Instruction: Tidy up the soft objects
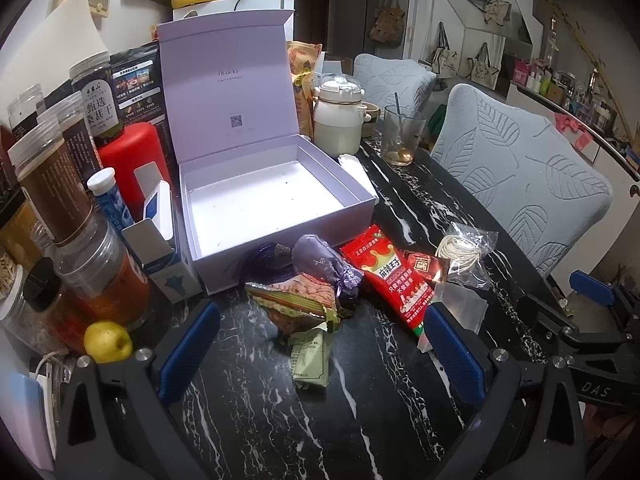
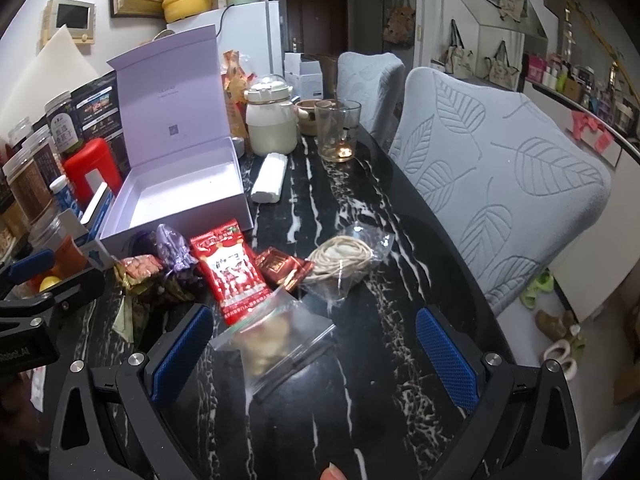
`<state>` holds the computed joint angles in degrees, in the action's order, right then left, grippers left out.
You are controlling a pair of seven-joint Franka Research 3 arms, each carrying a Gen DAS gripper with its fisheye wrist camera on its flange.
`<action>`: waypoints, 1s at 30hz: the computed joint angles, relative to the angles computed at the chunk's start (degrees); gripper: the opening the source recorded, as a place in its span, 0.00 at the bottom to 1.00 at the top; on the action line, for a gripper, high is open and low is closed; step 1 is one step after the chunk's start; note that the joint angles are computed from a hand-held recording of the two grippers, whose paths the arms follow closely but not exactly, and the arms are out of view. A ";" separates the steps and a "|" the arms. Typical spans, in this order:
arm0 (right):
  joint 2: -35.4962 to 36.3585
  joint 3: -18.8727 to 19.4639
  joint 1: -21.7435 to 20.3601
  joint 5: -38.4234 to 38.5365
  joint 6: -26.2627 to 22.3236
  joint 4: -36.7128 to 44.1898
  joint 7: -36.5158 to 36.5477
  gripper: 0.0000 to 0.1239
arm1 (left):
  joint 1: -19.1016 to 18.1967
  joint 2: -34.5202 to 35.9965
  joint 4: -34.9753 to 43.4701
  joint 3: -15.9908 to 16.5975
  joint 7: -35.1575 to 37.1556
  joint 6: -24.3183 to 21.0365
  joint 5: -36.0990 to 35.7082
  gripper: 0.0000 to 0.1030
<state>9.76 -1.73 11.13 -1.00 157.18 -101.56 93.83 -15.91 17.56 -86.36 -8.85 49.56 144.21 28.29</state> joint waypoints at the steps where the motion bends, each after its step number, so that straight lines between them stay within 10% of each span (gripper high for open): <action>1: -0.03 -0.02 -0.02 0.03 -0.04 -0.06 0.01 0.83 | -0.11 0.05 0.10 0.10 -0.09 -0.14 0.28 1.00; 30: -1.89 0.21 -0.07 -0.56 0.74 -2.57 0.31 0.83 | 0.01 -2.94 -3.99 -0.11 -2.63 1.35 1.24 1.00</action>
